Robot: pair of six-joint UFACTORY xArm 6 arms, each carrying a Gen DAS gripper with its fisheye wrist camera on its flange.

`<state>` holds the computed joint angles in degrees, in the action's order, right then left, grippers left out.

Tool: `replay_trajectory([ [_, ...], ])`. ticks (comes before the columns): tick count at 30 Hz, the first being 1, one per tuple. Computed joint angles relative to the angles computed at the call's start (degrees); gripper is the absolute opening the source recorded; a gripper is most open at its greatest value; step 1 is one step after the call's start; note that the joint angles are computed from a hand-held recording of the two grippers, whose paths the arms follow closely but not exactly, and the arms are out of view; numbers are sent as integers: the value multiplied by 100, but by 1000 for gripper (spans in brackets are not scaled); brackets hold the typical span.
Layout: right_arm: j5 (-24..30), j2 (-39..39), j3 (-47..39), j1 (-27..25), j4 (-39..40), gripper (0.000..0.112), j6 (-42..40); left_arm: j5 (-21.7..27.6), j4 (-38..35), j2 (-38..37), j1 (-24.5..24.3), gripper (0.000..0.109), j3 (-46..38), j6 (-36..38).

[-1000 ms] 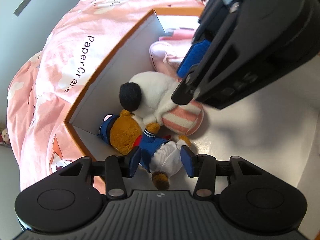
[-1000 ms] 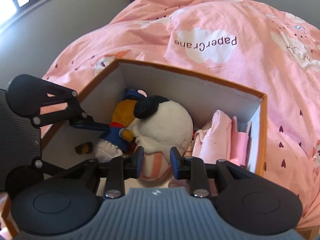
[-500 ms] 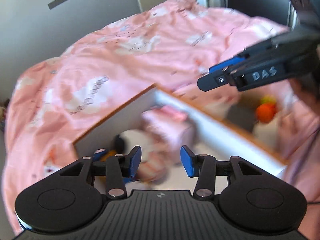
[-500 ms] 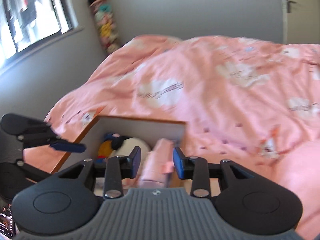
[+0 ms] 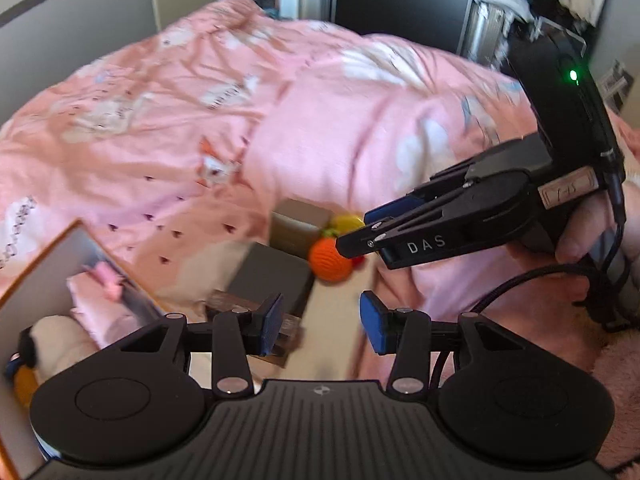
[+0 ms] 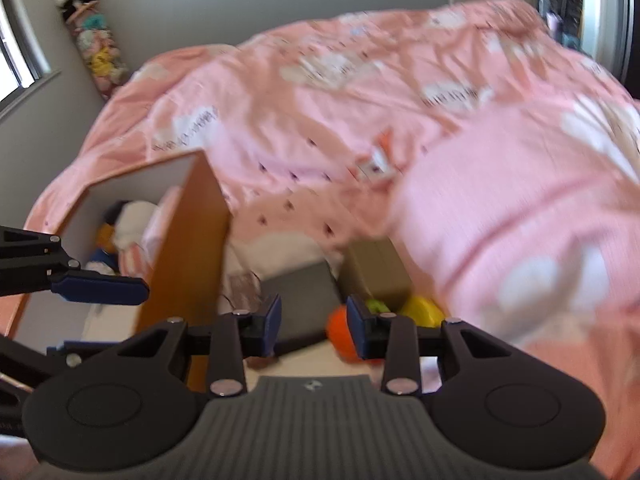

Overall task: Organize objects
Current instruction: 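Grasp the white tube with the left tool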

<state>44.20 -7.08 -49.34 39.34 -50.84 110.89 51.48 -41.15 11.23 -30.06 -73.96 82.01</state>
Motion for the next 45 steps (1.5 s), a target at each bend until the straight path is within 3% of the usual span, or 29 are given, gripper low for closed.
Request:
replay_trajectory([
  [6,-362,-283,657,-136,613,33,72,-46,944,458,-473,53,-261,-760],
  [8,-391,-354,803,-193,795,18,45,-96,1244,603,-618,53,-361,-993],
  [10,-401,-400,900,-224,941,10,-67,-204,1588,712,-779,53,-392,-1233],
  [18,-746,-633,1293,-274,693,5,284,-786,2948,978,-1283,53,-229,-2258],
  [25,-1116,-721,1499,-407,311,5,712,-1589,3722,1106,-1492,61,78,-2629],
  [33,-1133,-702,1501,-447,273,3,710,-1712,3983,1332,-1451,61,-96,-2913],
  [38,-1113,-735,1506,-406,165,4,832,-1896,3744,1217,-1362,51,21,-2748],
  [41,-1131,-791,1518,-388,112,6,859,-1561,3266,1132,-1199,39,-162,-2604],
  [45,-1077,-862,1469,-355,-34,10,856,-754,2440,1123,-882,34,-657,-2381],
])
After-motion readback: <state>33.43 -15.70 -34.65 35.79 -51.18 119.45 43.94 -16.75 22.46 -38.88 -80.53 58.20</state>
